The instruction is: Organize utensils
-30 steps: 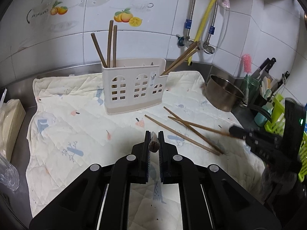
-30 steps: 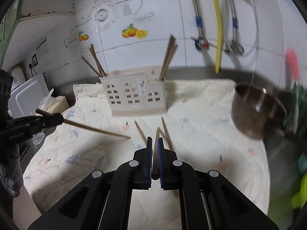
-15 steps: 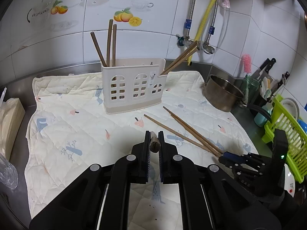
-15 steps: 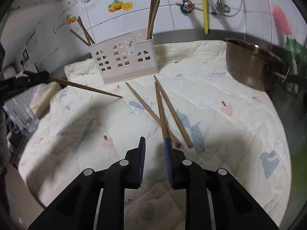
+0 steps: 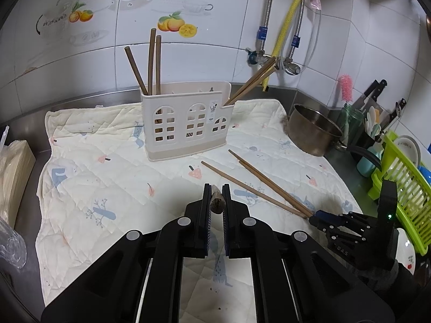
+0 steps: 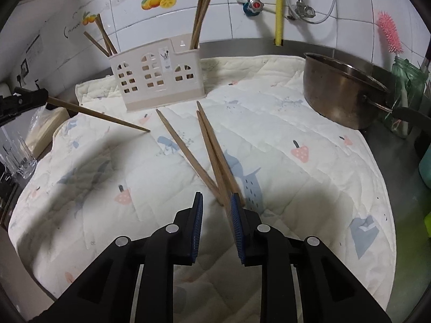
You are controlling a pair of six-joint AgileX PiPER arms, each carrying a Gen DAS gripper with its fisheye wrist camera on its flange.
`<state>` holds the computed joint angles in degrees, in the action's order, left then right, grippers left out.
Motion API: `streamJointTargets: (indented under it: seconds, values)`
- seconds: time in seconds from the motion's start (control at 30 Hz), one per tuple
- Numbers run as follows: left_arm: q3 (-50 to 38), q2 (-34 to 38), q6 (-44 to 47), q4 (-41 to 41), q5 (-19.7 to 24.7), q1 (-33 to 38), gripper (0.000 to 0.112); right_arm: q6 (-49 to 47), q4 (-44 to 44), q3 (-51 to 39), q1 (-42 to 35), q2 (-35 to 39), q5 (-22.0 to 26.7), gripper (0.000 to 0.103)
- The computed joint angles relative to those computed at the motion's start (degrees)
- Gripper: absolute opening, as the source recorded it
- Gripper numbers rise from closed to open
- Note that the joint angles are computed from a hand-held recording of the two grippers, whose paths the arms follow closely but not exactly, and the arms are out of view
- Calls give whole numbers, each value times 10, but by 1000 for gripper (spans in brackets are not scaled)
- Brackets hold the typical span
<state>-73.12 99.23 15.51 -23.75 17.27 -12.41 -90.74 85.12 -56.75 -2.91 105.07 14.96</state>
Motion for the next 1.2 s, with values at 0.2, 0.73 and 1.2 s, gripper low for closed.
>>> streamJointTargets:
  seconds: [0.2,0.73,1.2]
  values:
    - [0,0,-4,3,1,0,6,8,-19,2,-8,3,7,17]
    - [1,1,4,-10,2,4,6,37,-84,-17,-16,28,24,11]
    - [-31,12,21,-30,30,18,6,-28,-5,-9,-4,-72,27,7]
